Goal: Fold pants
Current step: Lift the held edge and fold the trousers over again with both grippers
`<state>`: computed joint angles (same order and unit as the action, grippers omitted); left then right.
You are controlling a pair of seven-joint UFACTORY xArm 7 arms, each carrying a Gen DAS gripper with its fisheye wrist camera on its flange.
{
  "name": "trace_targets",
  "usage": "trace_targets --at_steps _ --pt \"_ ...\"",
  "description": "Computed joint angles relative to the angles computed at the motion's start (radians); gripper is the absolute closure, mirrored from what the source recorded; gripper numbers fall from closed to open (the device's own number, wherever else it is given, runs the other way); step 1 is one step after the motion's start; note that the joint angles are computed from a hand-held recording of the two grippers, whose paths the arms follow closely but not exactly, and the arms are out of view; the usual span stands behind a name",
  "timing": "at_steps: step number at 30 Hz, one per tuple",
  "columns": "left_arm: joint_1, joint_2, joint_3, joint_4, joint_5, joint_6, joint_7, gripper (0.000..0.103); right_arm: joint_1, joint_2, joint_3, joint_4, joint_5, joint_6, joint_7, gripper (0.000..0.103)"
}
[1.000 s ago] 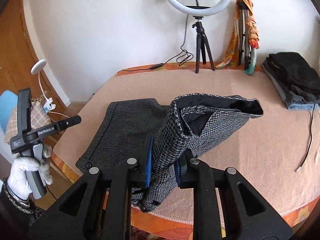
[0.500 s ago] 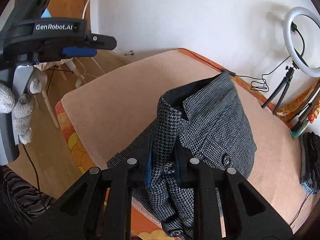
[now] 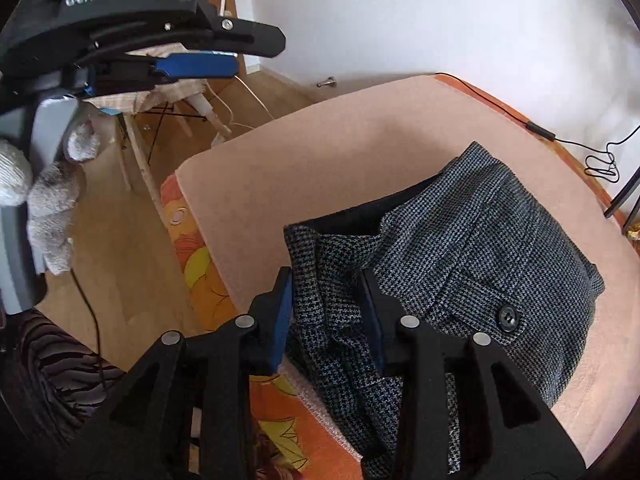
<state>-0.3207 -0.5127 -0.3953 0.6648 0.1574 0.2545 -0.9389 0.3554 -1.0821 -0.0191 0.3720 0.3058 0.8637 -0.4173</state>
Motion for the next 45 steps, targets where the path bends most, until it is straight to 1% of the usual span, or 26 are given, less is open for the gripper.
trace_targets --at_steps 1,2,4,6,9,11,12,15,17,19,21,24,27,28,29,30,32,35,39,41,43,45 --pt "-0.01 0.007 0.001 0.004 -0.003 -0.002 0.005 0.053 0.022 -0.017 -0.053 0.01 0.025 0.038 -0.023 0.065" --pt "-0.024 0.015 0.006 0.009 -0.009 -0.006 0.014 0.053 0.028 -0.038 -0.092 0.018 0.046 0.075 -0.04 0.064" --pt "-0.045 0.039 0.004 0.028 -0.014 -0.008 0.029 0.053 0.005 -0.084 -0.127 0.03 0.064 0.129 -0.06 0.062" --pt "-0.059 0.07 -0.006 0.051 -0.011 -0.005 0.04 0.053 -0.04 -0.126 -0.165 0.04 0.065 0.174 -0.08 0.059" --pt "-0.106 0.13 -0.004 0.087 -0.023 -0.002 0.069 0.053 -0.119 -0.139 -0.253 0.07 0.073 0.229 -0.108 0.056" --pt "-0.128 0.172 -0.012 0.113 -0.016 0.012 0.087 0.053 -0.199 -0.112 -0.285 0.088 0.059 0.207 -0.117 0.051" --pt "-0.132 0.19 -0.021 0.127 -0.003 0.024 0.09 0.053 -0.24 -0.087 -0.297 0.094 0.051 0.179 -0.117 0.05" --pt "-0.16 0.239 -0.017 0.156 0.007 0.052 0.102 0.053 -0.316 0.065 -0.38 0.155 0.072 0.12 -0.107 0.05" --pt "-0.172 0.258 -0.011 0.165 0.011 0.066 0.095 0.053 -0.327 0.188 -0.432 0.204 0.121 0.09 -0.111 0.05" --pt "-0.18 0.272 -0.005 0.172 0.017 0.079 0.086 0.053 -0.33 0.29 -0.463 0.239 0.17 0.069 -0.129 0.05" --pt "-0.185 0.278 -0.001 0.175 0.028 0.091 0.075 0.053 -0.315 0.38 -0.493 0.273 0.228 0.072 -0.159 0.05" --pt "-0.201 0.282 0.013 0.166 0.018 0.099 0.072 0.053 -0.302 0.505 -0.497 0.312 0.292 0.06 -0.199 0.05" --pt "-0.221 0.282 0.028 0.148 -0.008 0.108 0.089 0.053 -0.301 0.588 -0.488 0.331 0.355 0.054 -0.242 0.051" --pt "-0.233 0.285 0.037 0.14 -0.028 0.107 0.106 0.053 -0.301 0.608 -0.491 0.338 0.379 0.062 -0.262 0.059" --pt "-0.242 0.287 0.043 0.131 -0.046 0.106 0.118 0.053 -0.303 0.625 -0.497 0.347 0.402 0.081 -0.284 0.075" --pt "-0.248 0.287 0.047 0.122 -0.061 0.102 0.126 0.053 -0.305 0.64 -0.495 0.354 0.421 0.095 -0.296 0.082" --pt "-0.257 0.281 0.053 0.098 -0.085 0.076 0.134 0.053 -0.319 0.66 -0.475 0.365 0.441 0.097 -0.314 0.09" --pt "-0.267 0.268 0.06 0.076 -0.117 0.051 0.152 0.052 -0.345 0.693 -0.425 0.382 0.456 0.068 -0.325 0.093" --pt "-0.275 0.27 0.058 0.086 -0.139 0.062 0.164 0.053 -0.384 0.747 -0.358 0.395 0.48 0.031 -0.297 0.094" --pt "-0.297 0.261 0.081 0.079 -0.191 0.055 0.198 0.053 -0.408 0.748 -0.326 0.388 0.481 0.008 -0.305 0.094" --pt "-0.32 0.232 0.107 0.055 -0.262 0.03 0.225 0.053 -0.437 0.741 -0.296 0.384 0.476 0.002 -0.295 0.093" --pt "-0.343 0.198 0.132 0.028 -0.336 0.012 0.236 0.052 -0.467 0.735 -0.285 0.391 0.482 0.033 -0.283 0.09"
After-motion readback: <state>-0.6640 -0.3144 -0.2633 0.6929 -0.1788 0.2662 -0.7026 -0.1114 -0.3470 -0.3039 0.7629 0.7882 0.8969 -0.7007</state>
